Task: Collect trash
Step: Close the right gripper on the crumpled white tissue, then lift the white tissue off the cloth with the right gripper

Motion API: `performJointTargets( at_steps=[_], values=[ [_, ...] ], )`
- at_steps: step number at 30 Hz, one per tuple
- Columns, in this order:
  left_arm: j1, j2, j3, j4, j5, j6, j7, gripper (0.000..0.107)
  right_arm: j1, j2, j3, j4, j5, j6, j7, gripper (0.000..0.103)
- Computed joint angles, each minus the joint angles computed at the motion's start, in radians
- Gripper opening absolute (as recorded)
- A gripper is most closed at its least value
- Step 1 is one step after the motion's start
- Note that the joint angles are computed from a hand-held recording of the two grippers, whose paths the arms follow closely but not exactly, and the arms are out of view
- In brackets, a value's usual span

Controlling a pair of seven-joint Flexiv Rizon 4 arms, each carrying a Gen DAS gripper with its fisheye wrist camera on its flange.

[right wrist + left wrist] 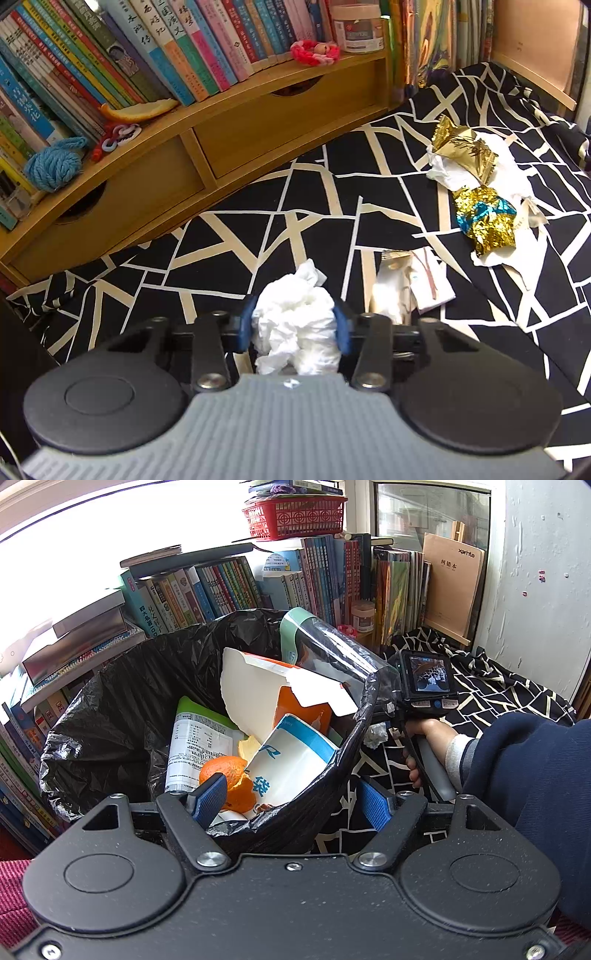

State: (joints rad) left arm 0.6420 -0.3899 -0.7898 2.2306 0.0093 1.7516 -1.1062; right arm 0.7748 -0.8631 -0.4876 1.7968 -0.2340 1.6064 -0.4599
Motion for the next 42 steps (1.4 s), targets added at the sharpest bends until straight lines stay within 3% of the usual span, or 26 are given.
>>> performJointTargets(
  at_steps=[6,20,42],
  values=[
    [0.0,0.0,0.0,0.0,0.0,0.0,-0.001,0.075,0.031,0.003,-0.037,0.019,0.01,0.008,0.009,0.039],
    [0.003,0.001,-0.006,0.001,-0.003,-0.003,-0.001,0.075,0.118,0.027,-0.123,0.078,0.087,0.056,-0.021,0.037],
    [0.006,0.0,-0.009,0.002,-0.002,-0.003,-0.001,0.075,0.132,0.029,-0.136,0.086,0.11,0.038,-0.023,0.037]
  ],
)
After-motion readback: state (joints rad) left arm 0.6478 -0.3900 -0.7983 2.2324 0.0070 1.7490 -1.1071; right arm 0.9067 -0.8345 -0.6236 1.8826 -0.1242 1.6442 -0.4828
